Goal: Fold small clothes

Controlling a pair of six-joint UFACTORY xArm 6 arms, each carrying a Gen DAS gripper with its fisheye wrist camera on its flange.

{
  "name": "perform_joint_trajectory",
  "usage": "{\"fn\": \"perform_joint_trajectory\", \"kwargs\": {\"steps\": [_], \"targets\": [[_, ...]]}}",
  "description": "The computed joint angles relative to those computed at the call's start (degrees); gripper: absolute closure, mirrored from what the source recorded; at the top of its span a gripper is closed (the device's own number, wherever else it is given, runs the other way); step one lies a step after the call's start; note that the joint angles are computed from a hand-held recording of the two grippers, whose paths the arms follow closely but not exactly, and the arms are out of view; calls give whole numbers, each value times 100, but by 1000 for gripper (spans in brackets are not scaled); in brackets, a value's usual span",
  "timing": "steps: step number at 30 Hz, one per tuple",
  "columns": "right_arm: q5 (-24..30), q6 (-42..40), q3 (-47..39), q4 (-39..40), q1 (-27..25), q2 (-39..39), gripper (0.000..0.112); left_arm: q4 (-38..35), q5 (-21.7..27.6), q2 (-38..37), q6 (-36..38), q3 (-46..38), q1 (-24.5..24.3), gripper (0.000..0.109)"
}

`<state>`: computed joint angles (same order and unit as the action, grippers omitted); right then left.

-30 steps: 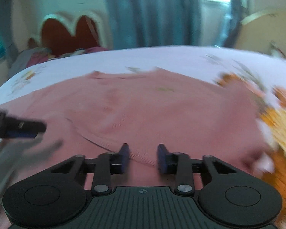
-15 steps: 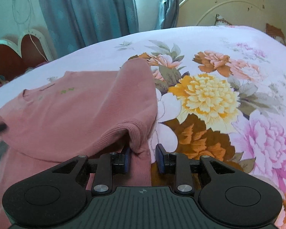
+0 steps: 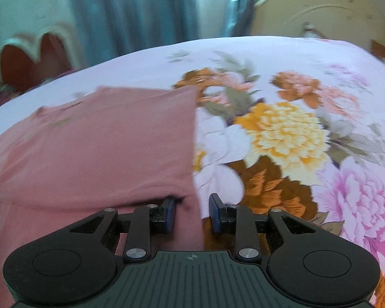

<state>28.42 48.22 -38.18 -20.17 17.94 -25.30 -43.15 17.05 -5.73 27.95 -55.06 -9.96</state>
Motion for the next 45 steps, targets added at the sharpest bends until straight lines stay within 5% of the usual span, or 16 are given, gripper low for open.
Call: {"fn": "perform_joint_trajectory", "kwargs": {"steps": [3, 7, 8, 9, 14, 17, 20, 24, 28, 36, 40, 45], "targets": [[-291, 246, 155, -405, -33, -353, 84, -65, 582, 351, 184, -507, 235, 62], [-767, 361, -362, -547, -212, 335, 84, 100, 1065, 1145, -8, -1380, 294, 65], [-937, 172, -575, -342, -240, 666, 84, 90, 1099, 1294, -19, -1538, 272, 74], [-1049, 74, -764, -267, -249, 952, 84, -45, 1122, 1402, 60, -1651, 254, 103], [-1080, -1342, -1599, 1019, -22, 2189, 84, -532, 685, 1245, 545, -1274, 154, 103], [-1153, -1596, -1638, 844, -76, 2298, 84, -771, 727, 1116, 881, -1123, 273, 93], [-989, -894, -1848, 129, -440, 2462, 84, -304, 100, 991, 723, -1013, 178, 90], [-630, -994, -2724, -63, -768, 3208, 99, -345, 514, 1252, 1593, -1577, -97, 95], [-362, -1383, -3266, 345, -875, 3603, 100, 598, 1102, 1764, 838, -2123, -236, 96], [-19, -1660, -1548, 626, -441, 1836, 100, 182, 973, 940, 1251, -1279, -199, 94], [-25, -666, -664, -48, -146, 713, 100, 176, 701, 540, 1150, -667, -144, 94], [583, -518, -869, -20, 155, 797, 100, 196, 654, 470, 978, -623, -159, 95]]}}
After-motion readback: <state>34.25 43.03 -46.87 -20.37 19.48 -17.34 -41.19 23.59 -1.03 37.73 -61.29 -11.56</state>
